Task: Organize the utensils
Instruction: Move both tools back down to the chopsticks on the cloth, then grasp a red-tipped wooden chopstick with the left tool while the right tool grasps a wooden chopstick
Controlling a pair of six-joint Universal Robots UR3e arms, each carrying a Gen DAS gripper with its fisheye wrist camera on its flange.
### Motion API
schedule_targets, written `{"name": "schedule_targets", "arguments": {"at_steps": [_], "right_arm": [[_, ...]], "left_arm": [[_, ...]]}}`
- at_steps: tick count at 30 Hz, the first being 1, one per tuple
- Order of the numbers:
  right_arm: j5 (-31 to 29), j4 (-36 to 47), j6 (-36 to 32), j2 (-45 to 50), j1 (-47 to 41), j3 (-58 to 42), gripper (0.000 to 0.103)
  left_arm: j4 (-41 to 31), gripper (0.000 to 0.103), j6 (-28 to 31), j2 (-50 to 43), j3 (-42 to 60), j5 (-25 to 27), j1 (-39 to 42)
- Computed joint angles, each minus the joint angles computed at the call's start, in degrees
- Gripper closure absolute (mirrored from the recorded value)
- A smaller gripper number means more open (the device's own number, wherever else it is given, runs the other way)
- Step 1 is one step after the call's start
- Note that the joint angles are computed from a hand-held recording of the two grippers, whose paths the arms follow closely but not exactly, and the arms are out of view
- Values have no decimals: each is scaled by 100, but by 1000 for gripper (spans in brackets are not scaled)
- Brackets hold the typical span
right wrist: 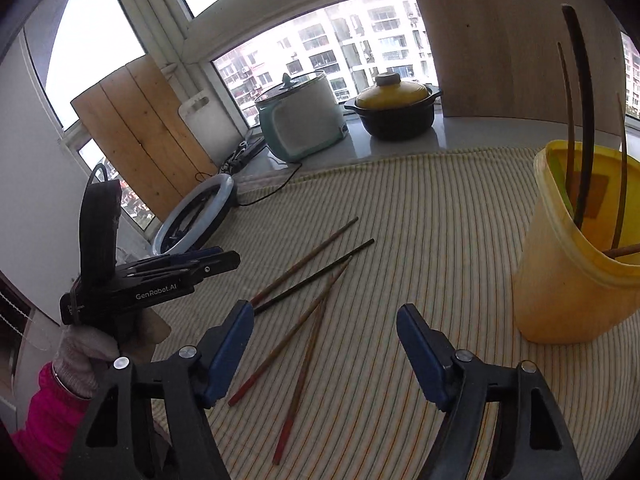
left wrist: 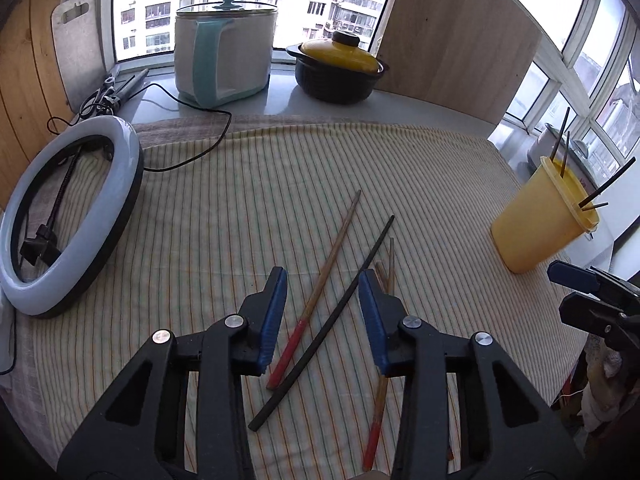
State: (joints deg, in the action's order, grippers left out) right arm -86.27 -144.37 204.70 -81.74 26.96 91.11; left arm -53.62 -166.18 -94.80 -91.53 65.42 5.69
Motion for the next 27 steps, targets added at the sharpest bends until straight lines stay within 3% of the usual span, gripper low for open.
{"name": "schedule_targets", "arguments": {"at_steps": [7, 10, 13, 27], "right_arm": [[483, 598, 213, 1236, -179, -1120, 59], [705, 789, 404, 1714, -288, -1553, 66], [975, 832, 666, 2072, -437, -1820, 72], [1311, 978, 1169, 2922, -637, -2645, 82]], "left_arm": [[-228, 79, 57, -702, 553, -32, -155], [-325, 87, 78, -966, 828, 37, -289], [-442, 87, 134, -1203, 1109, 121, -433], [-911, 91, 92, -2303, 2378, 648, -977]]}}
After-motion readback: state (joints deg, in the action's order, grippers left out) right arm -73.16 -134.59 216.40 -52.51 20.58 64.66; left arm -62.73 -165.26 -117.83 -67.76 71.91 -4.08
